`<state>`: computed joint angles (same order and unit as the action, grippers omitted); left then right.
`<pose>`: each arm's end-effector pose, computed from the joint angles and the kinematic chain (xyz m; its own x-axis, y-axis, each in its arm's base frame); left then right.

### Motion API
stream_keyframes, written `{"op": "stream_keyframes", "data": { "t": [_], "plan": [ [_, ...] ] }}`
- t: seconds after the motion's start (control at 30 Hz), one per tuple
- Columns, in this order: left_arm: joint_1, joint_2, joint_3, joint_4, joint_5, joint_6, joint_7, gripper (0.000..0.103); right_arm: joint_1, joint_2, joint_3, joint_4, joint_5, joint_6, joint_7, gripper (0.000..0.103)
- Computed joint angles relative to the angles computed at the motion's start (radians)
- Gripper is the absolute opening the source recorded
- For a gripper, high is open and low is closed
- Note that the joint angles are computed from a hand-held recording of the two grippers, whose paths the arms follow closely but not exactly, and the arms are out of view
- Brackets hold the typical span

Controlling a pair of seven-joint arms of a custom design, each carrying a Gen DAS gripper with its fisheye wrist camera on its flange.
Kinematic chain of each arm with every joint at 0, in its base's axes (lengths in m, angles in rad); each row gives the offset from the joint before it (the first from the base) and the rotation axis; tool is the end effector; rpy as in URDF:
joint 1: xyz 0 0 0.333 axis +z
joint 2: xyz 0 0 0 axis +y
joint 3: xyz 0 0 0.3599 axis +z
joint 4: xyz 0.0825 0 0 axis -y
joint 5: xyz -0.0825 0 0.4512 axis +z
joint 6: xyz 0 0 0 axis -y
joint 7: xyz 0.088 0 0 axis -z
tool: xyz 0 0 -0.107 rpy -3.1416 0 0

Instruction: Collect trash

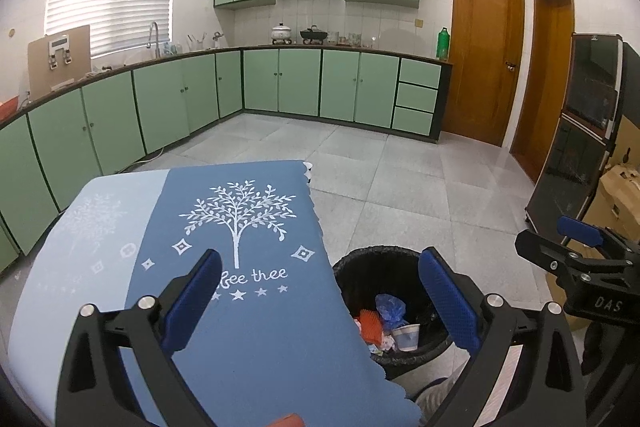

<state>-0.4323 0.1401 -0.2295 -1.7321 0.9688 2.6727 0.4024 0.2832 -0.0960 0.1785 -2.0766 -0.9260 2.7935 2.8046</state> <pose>0.5594 -0.4544 0.6021 -0.2029 -0.9783 0.0423 -0.5150 0.0698 -0.8544 0.5421 0.3149 0.5669 0.0440 -0.9938 -0.1023 -0.5652 0.0597 -0.8228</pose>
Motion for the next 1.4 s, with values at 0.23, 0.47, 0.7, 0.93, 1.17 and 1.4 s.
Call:
{"op": "stream_keyframes", "data": {
  "t": [0.23, 0.47, 0.7, 0.93, 1.17, 1.4],
  "plan": [
    [0.002, -0.009, -0.002, -0.011, 0.009, 0.004, -0.009, 0.097, 0.004, 0.003, 0.002, 0.006, -0.017, -0.007, 0.009, 0.098],
    [0.002, -0.008, -0.003, -0.01, 0.011, 0.003, -0.011, 0.097, 0.01, 0.007, -0.001, 0.011, -0.029, -0.008, 0.012, 0.098],
    [0.003, -0.008, -0.003, -0.01, 0.012, 0.002, -0.012, 0.097, 0.015, 0.011, -0.005, 0.014, -0.034, -0.009, 0.013, 0.098],
    [0.0, -0.005, -0.003, -0.006, 0.01, -0.001, -0.012, 0.097, 0.018, 0.012, -0.006, 0.015, -0.033, -0.01, 0.01, 0.098],
    [0.001, -0.006, -0.002, -0.007, 0.006, 0.0, -0.009, 0.097, 0.02, 0.013, -0.006, 0.016, -0.028, -0.011, 0.005, 0.098],
    [-0.001, -0.005, -0.002, -0.006, 0.008, -0.002, -0.013, 0.097, 0.022, 0.015, -0.008, 0.02, -0.025, -0.014, 0.001, 0.098]
  ]
}}
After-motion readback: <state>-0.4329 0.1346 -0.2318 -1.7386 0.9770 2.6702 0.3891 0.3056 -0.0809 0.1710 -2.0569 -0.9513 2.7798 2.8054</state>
